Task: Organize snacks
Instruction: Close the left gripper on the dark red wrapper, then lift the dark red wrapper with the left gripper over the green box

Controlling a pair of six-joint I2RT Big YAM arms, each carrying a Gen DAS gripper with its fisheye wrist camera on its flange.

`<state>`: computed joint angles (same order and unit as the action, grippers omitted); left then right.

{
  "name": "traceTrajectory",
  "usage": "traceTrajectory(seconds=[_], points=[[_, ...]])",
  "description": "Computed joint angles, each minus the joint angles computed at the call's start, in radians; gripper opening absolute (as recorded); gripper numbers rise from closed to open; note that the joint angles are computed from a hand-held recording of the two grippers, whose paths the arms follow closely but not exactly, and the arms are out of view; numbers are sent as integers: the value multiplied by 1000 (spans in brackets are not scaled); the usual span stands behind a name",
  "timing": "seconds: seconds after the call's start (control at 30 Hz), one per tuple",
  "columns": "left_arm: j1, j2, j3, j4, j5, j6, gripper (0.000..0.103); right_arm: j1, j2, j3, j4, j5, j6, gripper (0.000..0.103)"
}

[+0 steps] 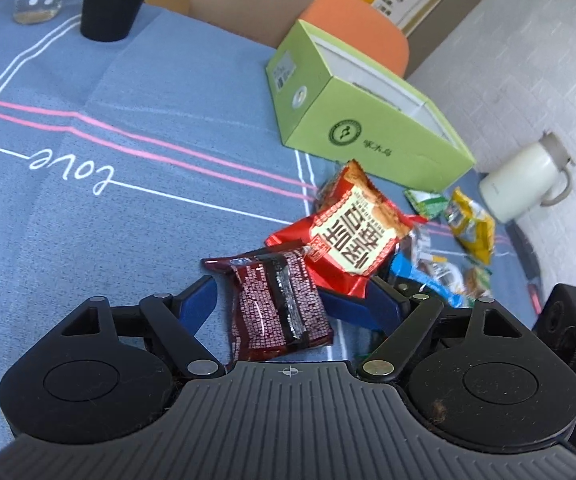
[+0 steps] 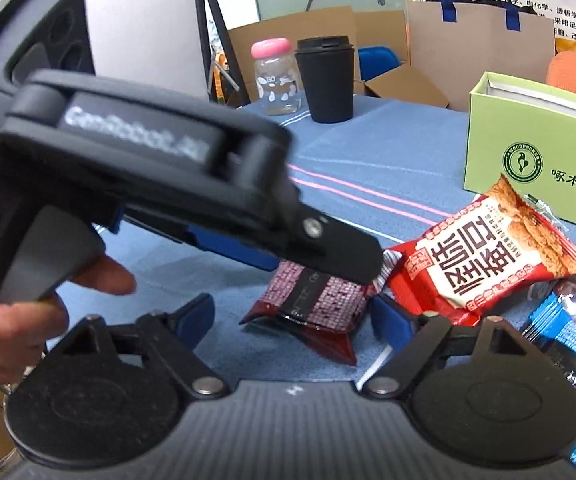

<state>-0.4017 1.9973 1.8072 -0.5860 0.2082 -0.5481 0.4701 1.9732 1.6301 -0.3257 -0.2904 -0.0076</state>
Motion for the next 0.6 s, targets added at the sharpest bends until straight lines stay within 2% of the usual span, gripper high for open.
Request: traceTrajectory(seconds=[0.07,0.23,0.3,0.47,0.6], points=[[-3,1,-4,5,-1,6,68,-1,5,1,8,-21,10,100],[2,-7,-24,8,15,-8,57,1,11,15,-8,-12,5,101],[2,-20,-43,21,8,-2,57,-1,2,7,-7,10,12,99],[1,-12,-30,15,20,6,52,-3,5,6,7,36,3,80],[-3,-7,-29,13,8,9,47,0,11,14,6,47,-25,79]])
